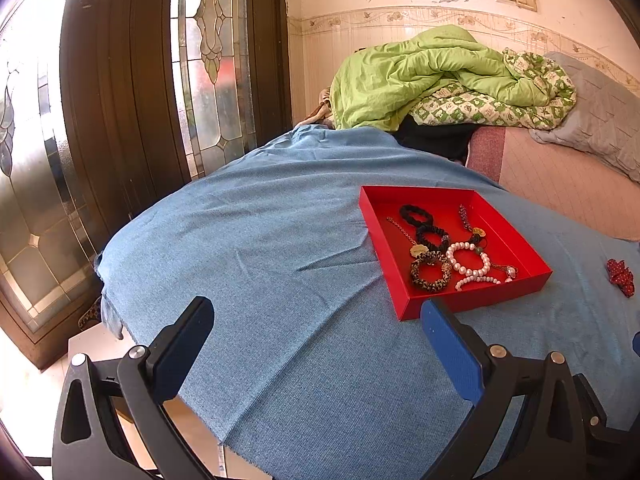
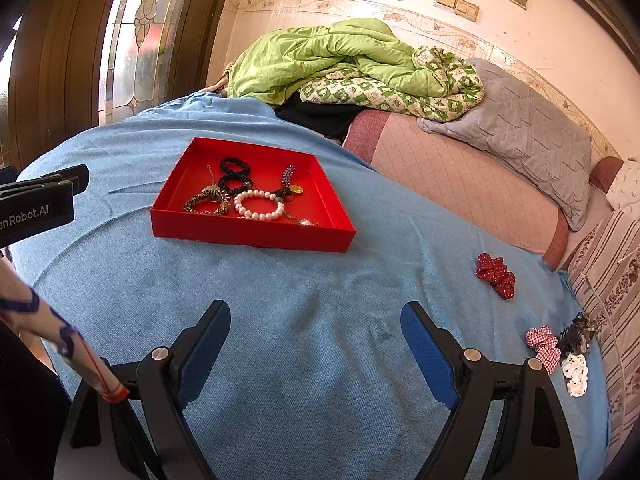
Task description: Organize jewelry
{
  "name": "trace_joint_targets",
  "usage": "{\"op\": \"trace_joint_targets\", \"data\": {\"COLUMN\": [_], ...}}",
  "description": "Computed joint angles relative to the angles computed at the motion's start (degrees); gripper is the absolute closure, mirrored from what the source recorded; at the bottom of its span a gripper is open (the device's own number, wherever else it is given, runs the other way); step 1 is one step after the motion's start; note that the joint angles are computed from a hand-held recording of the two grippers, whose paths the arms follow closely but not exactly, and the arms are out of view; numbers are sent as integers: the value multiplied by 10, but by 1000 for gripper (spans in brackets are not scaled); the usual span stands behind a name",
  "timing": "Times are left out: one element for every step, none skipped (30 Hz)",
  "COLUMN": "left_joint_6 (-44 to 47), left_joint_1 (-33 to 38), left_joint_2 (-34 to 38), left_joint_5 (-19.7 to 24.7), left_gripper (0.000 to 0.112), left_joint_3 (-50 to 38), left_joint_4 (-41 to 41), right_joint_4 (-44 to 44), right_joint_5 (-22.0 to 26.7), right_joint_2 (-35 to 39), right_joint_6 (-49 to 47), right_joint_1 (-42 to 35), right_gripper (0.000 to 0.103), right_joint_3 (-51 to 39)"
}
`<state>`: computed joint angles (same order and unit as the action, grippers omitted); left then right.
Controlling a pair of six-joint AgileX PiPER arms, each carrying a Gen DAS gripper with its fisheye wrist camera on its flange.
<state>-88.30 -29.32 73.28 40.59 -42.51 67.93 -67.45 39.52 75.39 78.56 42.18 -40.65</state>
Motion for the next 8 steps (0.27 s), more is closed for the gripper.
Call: {"op": "trace_joint_targets", "data": {"left_joint_6": [1,4,10,19,25,31,44,54], "left_joint_1": [-1,-2,0,-1,-3,3,10,17], "left_joint_2": [0,0,0,3,7,9,8,8], "left_joint_5": [1,3,2,13,23,18,12,4], "left_gripper": [10,10,10,10,10,10,10,10], "left_joint_3": [0,-1,-2,-6,-10,-12,-14,-14], "left_joint_4": [-1,-3,-5,-12,-15,-17,-30,-36], "right_joint_4": [1,1,1,0,1,1,1,-2], "right_joint_5": [0,0,0,-1,-1,-1,-1,-5], "right_joint_2": [0,0,-1,-1,0,-1,-1,-1], "right_joint_6": [-1,-1,-1,-1,-1,-1,-1,4], "right_joint_1": [-1,1,0,-1,0,-1,-2,-4], "right_gripper": [13,13,13,13,13,13,13,13], "right_joint_3": [0,-1,0,0,0,0,0,4]}}
